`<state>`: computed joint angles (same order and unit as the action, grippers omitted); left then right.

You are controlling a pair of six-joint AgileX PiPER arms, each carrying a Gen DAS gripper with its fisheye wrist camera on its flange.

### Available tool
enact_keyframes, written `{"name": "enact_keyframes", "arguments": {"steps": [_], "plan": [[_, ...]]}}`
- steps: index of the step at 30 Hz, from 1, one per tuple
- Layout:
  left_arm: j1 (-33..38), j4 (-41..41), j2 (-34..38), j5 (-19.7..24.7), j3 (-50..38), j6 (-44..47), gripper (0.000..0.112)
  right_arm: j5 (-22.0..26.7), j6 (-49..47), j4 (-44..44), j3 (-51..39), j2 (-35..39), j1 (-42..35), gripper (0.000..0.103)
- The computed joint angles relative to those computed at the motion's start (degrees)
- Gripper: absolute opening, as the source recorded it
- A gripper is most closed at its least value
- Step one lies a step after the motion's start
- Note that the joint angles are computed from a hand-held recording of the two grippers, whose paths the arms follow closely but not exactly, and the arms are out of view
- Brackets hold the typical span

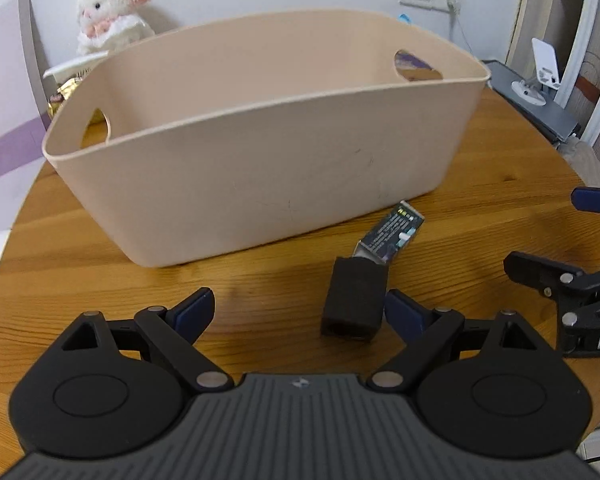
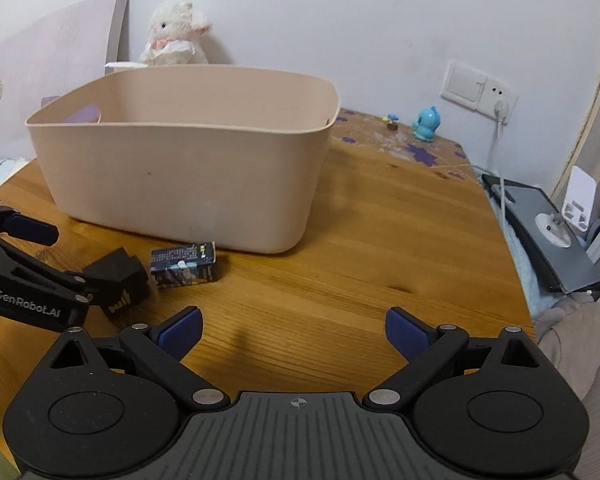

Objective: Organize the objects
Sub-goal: 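Grasp the dark brown cube box with left tool while right tool grasps the battery pack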

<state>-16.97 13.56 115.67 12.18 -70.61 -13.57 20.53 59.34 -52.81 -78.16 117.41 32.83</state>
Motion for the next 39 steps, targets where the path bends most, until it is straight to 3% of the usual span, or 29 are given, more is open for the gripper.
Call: {"name": "enact_keyframes", "arguments": {"steps": [9, 13, 19, 29, 35, 39], "plan": [[1.2, 0.9, 3.2, 0.4, -2.6, -0.4, 0.092, -0.2, -10.8, 10.6, -6.3, 5.5, 0.0, 0.099], [3.3, -9.9, 4.3, 0.2, -3.7, 10.4, 0.092, 0.2, -15.4, 15.9, -10.3, 8.6, 0.1, 0.099], [5.0, -11.7, 5.4, 0.3, -4.6, 12.2, 0.090, 0.6, -19.5, 20.3, -15.0, 11.7, 0.5, 0.099], [7.5, -24.5, 6.0, -0.4, -5.9, 26.9, 0.077, 1.0, -24.1, 26.6, -20.3, 15.2, 0.2, 0.096], [7.8, -31.4, 4.9, -2.6, -3.4, 35.0, 0.067, 2.3, -23.2, 25.9, -23.6, 17.4, 0.9, 0.079], [8.2, -42.8, 3.8, -3.4, -1.4, 47.5, 0.046, 1.9, -22.6, 25.1, -23.8, 17.5, 1.5, 0.056]]}}
